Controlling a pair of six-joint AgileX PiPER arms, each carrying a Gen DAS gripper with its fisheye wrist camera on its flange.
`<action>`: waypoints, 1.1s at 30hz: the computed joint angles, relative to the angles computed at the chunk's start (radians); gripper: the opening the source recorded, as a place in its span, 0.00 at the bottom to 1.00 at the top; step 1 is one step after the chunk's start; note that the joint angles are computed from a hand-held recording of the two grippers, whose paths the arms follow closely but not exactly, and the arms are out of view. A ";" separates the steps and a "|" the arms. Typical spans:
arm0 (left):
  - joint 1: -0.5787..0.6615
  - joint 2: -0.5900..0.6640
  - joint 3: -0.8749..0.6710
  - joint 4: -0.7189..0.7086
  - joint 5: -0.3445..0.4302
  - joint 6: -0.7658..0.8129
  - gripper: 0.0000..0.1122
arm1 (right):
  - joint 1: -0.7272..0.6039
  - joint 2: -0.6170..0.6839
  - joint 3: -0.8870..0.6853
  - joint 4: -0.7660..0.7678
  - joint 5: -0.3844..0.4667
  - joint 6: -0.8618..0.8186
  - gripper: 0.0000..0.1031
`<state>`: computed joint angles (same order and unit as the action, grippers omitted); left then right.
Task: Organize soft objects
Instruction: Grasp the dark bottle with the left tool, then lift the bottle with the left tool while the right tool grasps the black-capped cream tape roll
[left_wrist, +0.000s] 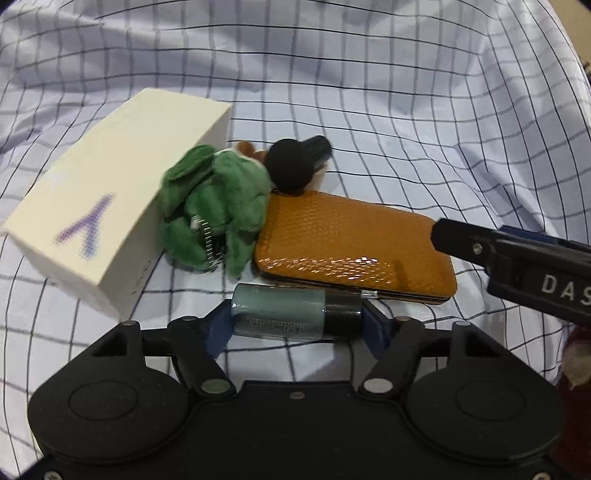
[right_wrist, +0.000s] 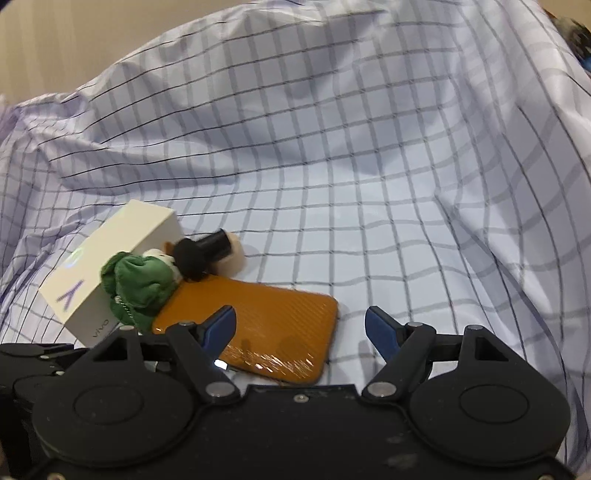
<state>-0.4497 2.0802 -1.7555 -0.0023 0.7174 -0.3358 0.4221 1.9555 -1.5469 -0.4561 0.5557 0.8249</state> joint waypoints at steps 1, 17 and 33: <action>0.004 -0.009 0.010 0.002 -0.001 -0.013 0.58 | 0.002 0.013 -0.017 0.010 -0.008 -0.035 0.74; 0.027 -0.068 0.088 0.073 0.008 -0.120 0.58 | 0.010 0.312 -0.433 0.137 0.032 -0.490 0.76; 0.049 -0.064 0.095 0.003 -0.009 -0.068 0.58 | -0.043 0.462 -0.666 0.440 0.084 -0.789 0.63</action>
